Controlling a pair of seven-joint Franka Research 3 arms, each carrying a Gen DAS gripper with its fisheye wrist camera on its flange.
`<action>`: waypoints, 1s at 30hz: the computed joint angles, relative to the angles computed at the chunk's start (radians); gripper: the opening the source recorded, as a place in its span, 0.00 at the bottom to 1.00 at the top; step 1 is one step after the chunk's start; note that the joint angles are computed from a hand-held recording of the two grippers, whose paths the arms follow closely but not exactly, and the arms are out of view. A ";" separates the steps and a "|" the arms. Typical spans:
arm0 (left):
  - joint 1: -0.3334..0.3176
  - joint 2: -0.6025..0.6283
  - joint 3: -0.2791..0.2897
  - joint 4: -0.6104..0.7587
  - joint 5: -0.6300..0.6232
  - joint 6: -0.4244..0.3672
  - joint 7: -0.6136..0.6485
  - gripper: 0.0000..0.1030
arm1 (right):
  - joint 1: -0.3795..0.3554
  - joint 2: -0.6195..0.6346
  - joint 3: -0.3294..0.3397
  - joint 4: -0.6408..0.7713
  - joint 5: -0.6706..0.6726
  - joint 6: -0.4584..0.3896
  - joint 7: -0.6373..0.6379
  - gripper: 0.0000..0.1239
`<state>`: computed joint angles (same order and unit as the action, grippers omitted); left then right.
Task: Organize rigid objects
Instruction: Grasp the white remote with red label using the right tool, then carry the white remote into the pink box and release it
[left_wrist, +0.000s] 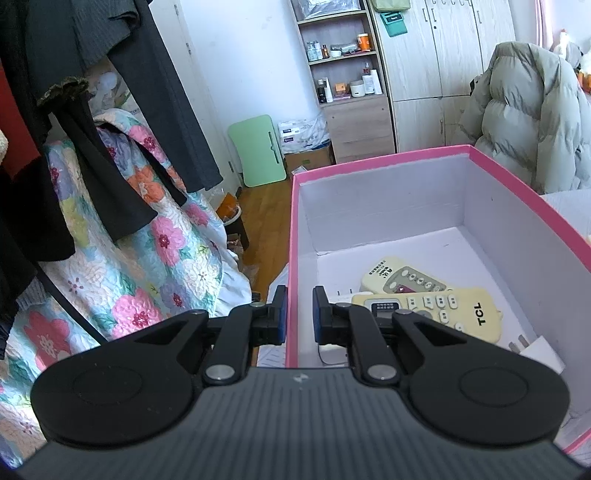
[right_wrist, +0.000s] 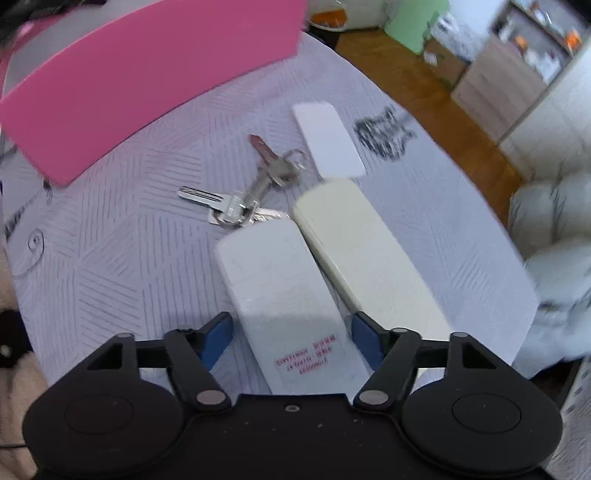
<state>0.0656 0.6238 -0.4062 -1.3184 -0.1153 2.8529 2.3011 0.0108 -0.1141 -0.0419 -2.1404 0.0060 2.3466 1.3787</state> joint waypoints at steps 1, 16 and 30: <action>-0.003 0.000 0.002 -0.001 0.003 0.002 -0.001 0.11 | -0.001 -0.005 -0.008 -0.013 0.031 0.015 -0.015 0.62; -0.001 -0.003 -0.001 -0.004 0.001 -0.001 -0.011 0.11 | 0.014 0.007 -0.013 0.007 0.286 -0.007 0.057 0.52; 0.018 0.013 -0.025 0.024 -0.023 -0.033 0.009 0.11 | 0.058 0.038 0.021 0.002 0.042 0.211 0.218 0.49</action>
<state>0.0839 0.6369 -0.4311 -1.2945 -0.1378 2.8195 2.3098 0.0687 -0.0762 -0.0207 -2.1381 0.0484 2.5573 1.5965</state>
